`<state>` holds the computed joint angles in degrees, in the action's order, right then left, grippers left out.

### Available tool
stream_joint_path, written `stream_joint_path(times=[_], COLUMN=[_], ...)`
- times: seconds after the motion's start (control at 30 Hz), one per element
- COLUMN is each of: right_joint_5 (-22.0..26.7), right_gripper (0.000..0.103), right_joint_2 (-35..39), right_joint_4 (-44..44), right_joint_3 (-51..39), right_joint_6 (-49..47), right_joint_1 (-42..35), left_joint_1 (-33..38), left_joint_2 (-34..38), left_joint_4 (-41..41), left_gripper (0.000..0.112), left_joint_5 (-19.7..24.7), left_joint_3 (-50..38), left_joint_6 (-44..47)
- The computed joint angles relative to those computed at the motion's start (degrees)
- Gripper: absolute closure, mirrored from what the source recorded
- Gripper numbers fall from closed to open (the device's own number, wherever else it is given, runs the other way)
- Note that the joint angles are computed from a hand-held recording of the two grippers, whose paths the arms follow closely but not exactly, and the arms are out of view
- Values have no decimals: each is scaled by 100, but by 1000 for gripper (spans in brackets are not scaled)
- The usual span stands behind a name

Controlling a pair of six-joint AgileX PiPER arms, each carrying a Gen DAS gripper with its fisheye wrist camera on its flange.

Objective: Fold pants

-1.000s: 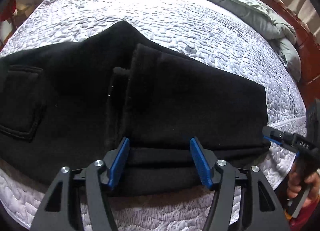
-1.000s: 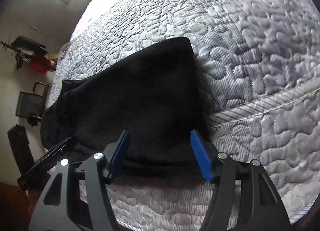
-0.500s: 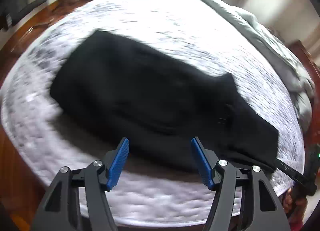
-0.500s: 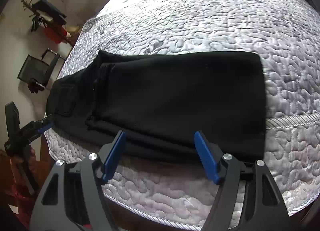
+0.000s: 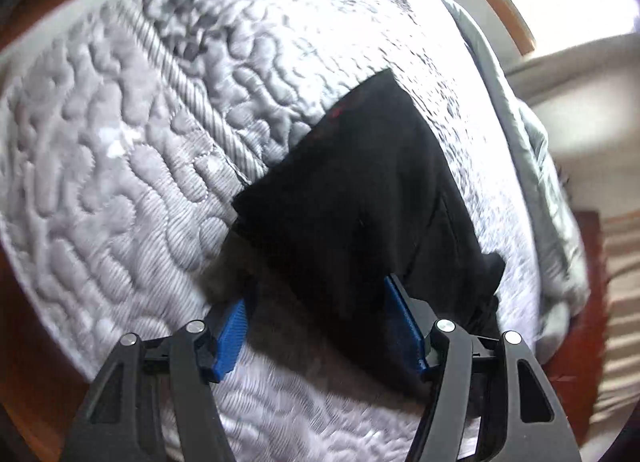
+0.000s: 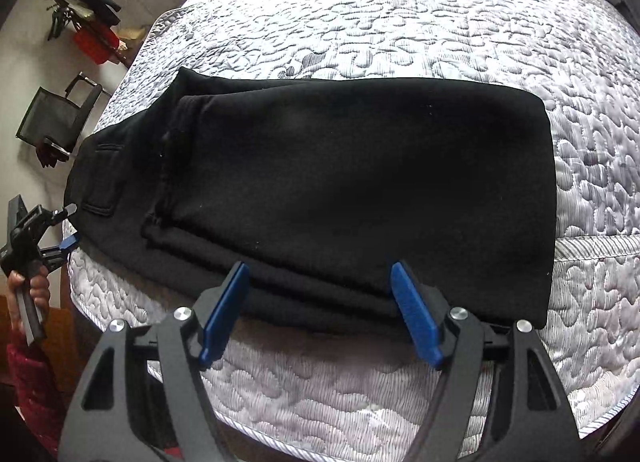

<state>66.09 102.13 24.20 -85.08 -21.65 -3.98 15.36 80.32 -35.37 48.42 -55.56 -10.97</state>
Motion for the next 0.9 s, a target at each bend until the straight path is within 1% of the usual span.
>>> stream_joint_path(times=[0.07,0.23,0.27,0.33,0.43,0.47,0.57,0.6,0.67,0.7,0.8,0.83,0.9], right_joint_5=[-39,-158,-171,-208,-252,-253,-253,-247,-216,-198,-141,-125,-83], right_gripper=[30,28,28,27,26,26,26,26,26,26,26,26,26], right_joint_2=[15,51,52,56,48,49,41,35,28,23,-41,-67,-109], right_joint_4=[-52,-169,-176,-154,-88,-75,3,34,122,158,325,385,481], right_joint_3=[-5,22,25,52,112,113,140,148,146,143,178,197,220], right_joint_6=[28,56,59,29,-81,-94,-179,-200,-246,-255,-304,-328,-367], right_joint_1=[30,118,127,125,97,95,43,23,-37,-64,-198,-253,-347], left_joint_1=[146,31,11,-38,217,217,71,-30,-290,-480,-902,-1136,-1474], left_joint_2=[101,265,299,353,356,356,89,7,-211,-316,-537,-622,-599], left_joint_4=[-302,-344,-245,-299,-821,-840,-663,-582,-206,106,783,1154,1771], left_gripper=[48,51,54,59,65,68,84,89,92,94,95,95,95], left_joint_5=[-61,-304,-312,-435,-566,-610,-838,-920,-1110,-1218,-1472,-1579,-1624], left_joint_3=[66,-77,-126,-106,181,214,350,360,313,257,134,55,-172], left_joint_6=[187,-22,-143,-291,25,22,-184,-343,-786,-1093,-1665,-1966,-2476])
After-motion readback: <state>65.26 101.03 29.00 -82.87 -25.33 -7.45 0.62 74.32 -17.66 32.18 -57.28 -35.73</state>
